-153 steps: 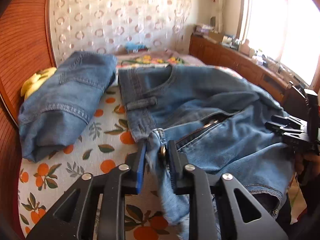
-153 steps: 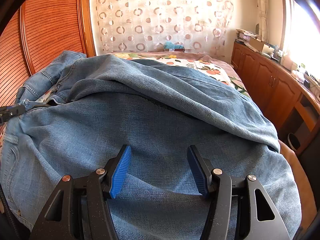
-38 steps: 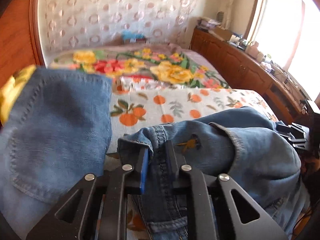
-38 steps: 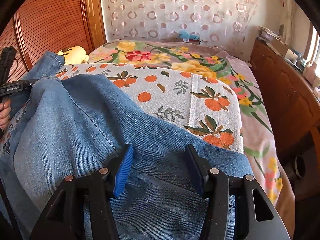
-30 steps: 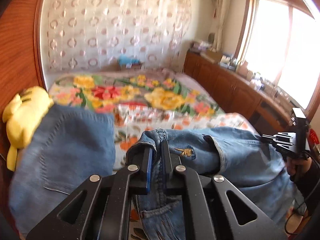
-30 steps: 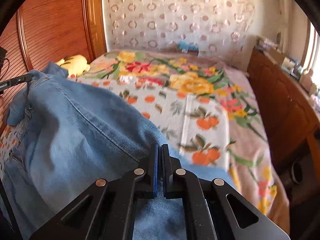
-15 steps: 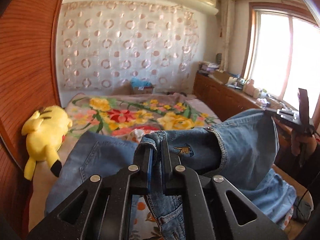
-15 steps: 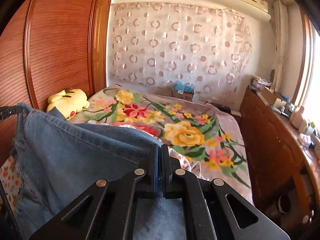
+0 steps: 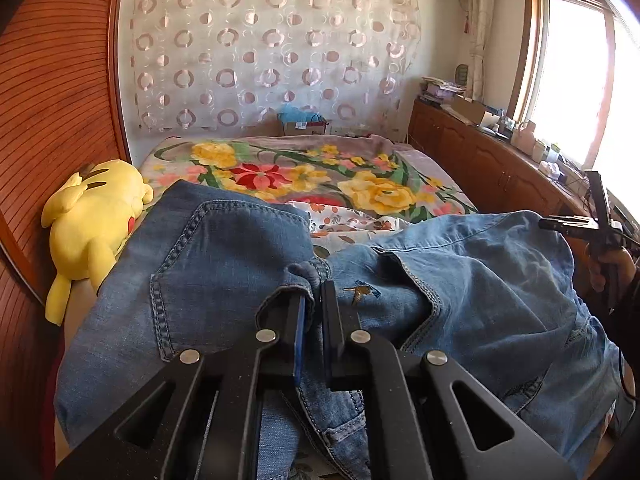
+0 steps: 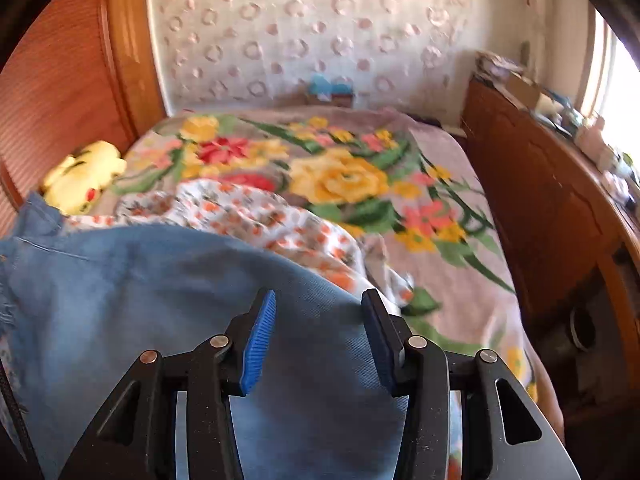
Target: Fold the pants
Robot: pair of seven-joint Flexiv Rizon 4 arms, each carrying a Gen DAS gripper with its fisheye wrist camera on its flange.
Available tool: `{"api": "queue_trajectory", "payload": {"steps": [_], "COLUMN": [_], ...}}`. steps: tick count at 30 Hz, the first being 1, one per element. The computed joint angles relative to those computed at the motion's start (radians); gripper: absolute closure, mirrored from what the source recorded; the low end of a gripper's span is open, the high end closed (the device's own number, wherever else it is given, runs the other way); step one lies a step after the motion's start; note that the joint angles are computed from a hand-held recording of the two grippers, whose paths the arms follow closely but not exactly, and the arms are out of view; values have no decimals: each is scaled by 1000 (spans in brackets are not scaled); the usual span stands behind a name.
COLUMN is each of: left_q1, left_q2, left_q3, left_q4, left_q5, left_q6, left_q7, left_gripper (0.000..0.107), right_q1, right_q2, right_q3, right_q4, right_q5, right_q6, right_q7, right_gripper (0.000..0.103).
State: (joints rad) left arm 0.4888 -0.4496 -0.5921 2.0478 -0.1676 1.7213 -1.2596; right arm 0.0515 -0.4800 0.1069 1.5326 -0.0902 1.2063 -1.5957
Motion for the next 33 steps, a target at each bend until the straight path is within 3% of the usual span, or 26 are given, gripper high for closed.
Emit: {"api": "queue_trajectory", "payload": {"steps": [7,12,13,14,15,20,28,31,33], "left_q1": [-52,-57,-56,-53,-36,97,419,497,508], "left_q2": [12,15,16,16,15,37,94,104,98], "left_q3": [52,52,50,46,27,-133,-474,-544,-547], "left_q4": [-4,-2,0,0,4,59,155,169,162], "left_q5": [5,-11,-13,-14,-14,27,171,214,236], "left_q6": [-7,-9,-6,-7,-4,37,99,133,142], "left_q7": [10,23,23,25,29,-1,-119,-178,-207], "left_gripper": [99,99,99,99,99,99,99,99,99], "right_q1": [-30,-78,-79,-85,-97,-91,-143,-146,-135], "right_q2": [-87,-77,-76,-67,-55,54,329,429,472], "right_q3": [23,71,66,65,81,67,79,55,29], "right_q4": [-136,-140,-129,-110,-95,55,298,353,378], "right_q5": [34,136,145,156,175,192,281,339,355], "right_q6": [-61,-104,-85,-61,-54,81,227,229,239], "right_q7": [32,-36,-46,-57,-81,-110,-173,-224,-238], "right_gripper": [45,44,45,61,83,91,93,93,93]}}
